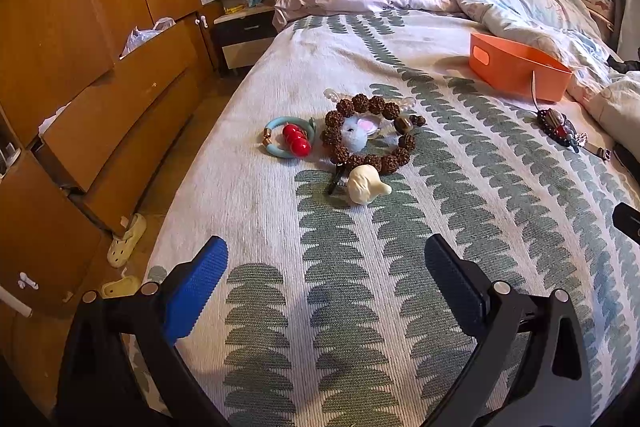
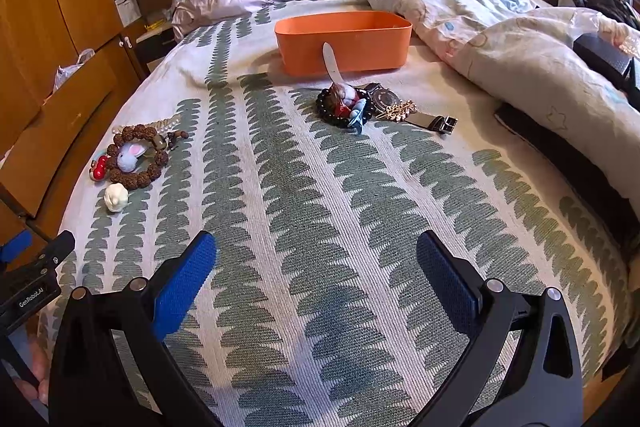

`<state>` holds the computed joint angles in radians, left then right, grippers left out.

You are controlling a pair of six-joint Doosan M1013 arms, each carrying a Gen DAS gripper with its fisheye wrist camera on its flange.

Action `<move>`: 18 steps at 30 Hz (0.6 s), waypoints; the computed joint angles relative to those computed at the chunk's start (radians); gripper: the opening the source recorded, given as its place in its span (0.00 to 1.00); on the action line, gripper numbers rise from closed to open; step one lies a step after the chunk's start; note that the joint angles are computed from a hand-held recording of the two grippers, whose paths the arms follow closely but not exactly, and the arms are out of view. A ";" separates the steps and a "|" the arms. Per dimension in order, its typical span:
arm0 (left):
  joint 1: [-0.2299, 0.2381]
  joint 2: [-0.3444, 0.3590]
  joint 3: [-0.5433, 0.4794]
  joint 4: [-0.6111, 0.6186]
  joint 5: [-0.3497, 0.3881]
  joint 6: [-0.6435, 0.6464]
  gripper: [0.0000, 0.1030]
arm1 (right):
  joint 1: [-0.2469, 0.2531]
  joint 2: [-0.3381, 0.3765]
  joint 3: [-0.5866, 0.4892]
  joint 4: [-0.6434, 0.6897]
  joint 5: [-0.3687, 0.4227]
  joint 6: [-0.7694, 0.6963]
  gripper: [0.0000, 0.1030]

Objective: Organize jewelry

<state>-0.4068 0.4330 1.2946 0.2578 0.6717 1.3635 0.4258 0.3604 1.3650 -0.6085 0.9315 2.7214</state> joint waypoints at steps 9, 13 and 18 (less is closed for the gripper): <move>0.008 0.017 -0.023 0.016 0.018 -0.011 0.95 | -0.007 -0.005 0.005 -0.041 -0.043 0.019 0.97; 0.017 0.035 -0.046 0.010 0.031 -0.014 0.95 | -0.026 0.002 -0.010 -0.005 -0.050 -0.042 0.97; 0.026 0.052 -0.073 -0.003 0.037 -0.020 0.95 | -0.033 0.018 -0.033 -0.007 -0.049 -0.111 0.96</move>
